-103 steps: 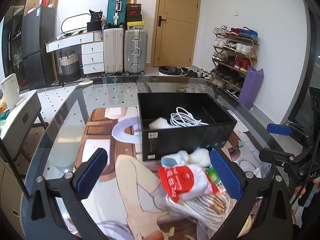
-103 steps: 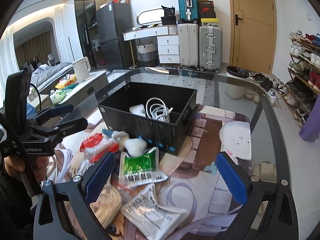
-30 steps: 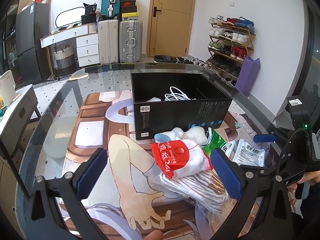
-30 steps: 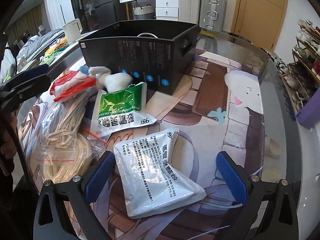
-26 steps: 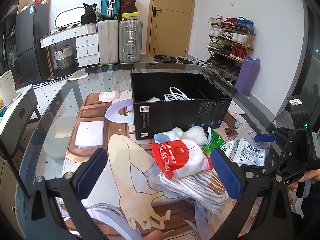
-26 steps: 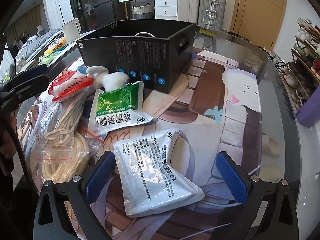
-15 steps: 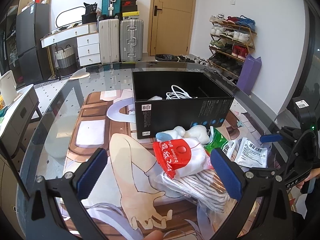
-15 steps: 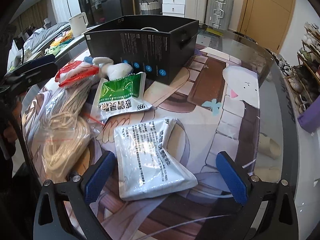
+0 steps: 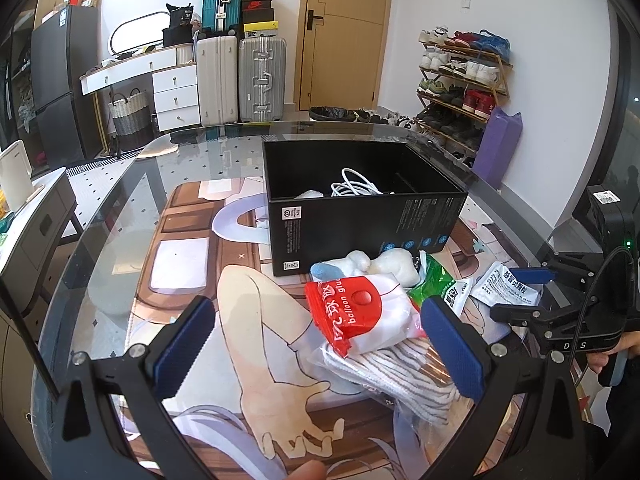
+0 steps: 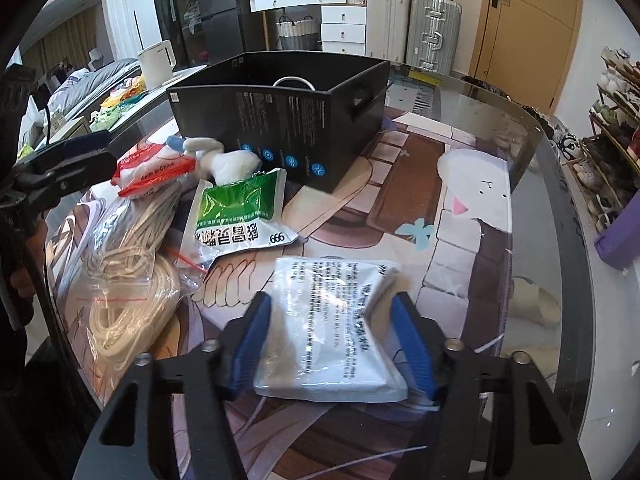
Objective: Organize soft objects
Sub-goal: 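Close the right gripper on the white printed sachet, then lift the sachet with right gripper while left gripper grasps the red-and-white bag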
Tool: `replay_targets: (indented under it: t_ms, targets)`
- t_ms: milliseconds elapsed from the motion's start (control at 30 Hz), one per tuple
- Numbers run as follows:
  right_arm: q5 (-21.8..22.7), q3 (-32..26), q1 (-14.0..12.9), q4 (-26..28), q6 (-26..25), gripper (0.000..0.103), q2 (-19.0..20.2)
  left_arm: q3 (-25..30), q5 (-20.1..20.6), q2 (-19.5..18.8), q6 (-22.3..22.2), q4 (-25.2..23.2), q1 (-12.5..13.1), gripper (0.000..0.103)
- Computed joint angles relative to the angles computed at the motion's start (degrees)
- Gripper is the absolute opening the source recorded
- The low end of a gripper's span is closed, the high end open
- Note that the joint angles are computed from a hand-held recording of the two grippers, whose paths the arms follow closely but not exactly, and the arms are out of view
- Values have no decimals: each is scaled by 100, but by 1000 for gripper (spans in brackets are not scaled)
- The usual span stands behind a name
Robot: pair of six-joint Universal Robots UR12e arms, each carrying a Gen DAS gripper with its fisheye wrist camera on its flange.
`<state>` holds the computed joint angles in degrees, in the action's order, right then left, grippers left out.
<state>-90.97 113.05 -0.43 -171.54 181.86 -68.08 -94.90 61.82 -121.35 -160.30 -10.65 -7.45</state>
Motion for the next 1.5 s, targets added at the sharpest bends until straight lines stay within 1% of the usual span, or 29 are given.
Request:
replay_targets:
  t_ms: [100, 267, 433, 533, 767, 1067, 1333, 1500]
  targets:
    - [24, -2, 7, -12, -18, 52, -2, 2, 1, -1, -3, -18, 2, 103]
    - [47, 2, 15, -80, -35, 48, 8, 7, 17, -6, 20, -39, -4, 103]
    - [109, 5, 25, -158, -65, 41, 19, 9, 17, -7, 19, -43, -5, 103]
    - [171, 8, 24, -177, -97, 39, 14, 9, 17, -7, 19, -43, -5, 103]
    - [223, 46, 15, -264, -116, 38, -37, 11, 21, -6, 23, -50, -5, 103]
    - [186, 162, -20, -459, -74, 38, -172, 5, 47, -20, 84, -151, -61, 103]
    - [219, 178, -13, -481, -100, 38, -200, 18, -81, -23, 207, -389, -88, 103]
    - [236, 175, -10, -482, -102, 38, -199, 4, -214, -23, 168, -312, -70, 102]
